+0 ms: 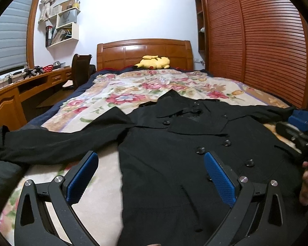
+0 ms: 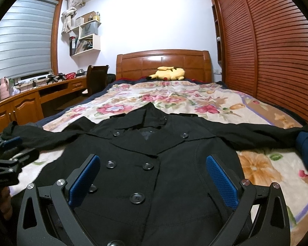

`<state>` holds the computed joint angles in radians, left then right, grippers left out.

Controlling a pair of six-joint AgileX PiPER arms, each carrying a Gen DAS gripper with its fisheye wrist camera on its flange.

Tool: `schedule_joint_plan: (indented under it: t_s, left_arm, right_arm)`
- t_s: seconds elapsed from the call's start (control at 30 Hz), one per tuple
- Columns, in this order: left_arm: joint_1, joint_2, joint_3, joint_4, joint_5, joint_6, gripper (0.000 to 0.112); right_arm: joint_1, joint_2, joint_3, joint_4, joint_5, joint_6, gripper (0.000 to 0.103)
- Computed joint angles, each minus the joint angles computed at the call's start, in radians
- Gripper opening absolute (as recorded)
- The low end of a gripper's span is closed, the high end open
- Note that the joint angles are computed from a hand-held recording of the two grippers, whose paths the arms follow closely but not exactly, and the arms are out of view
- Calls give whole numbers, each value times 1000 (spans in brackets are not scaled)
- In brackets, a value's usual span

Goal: Fold large clothes
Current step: 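Move the left tool to the coat sleeve nearest it and grasp the cuff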

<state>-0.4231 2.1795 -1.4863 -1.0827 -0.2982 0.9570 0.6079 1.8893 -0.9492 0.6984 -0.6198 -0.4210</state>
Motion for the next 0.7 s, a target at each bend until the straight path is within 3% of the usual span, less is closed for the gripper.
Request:
schedule_joint_plan:
  t_s: [0.2,0.4,0.53,0.7]
  left_arm:
    - [64,-31,32,-28,45,24,103]
    - [130,-52,52,-38,64,55,103]
    - [182,-56,49,-95,90,138,103]
    - [239,-70,83,-20,82,98,103]
  right_arm:
    - [30,-26,-35,33,35,-68,102]
    - [20,14,-139,5,126,-98,102]
    - [-2,54,-225,-74,203,-53,101]
    - [-49,128,-327,-247,295,79,101]
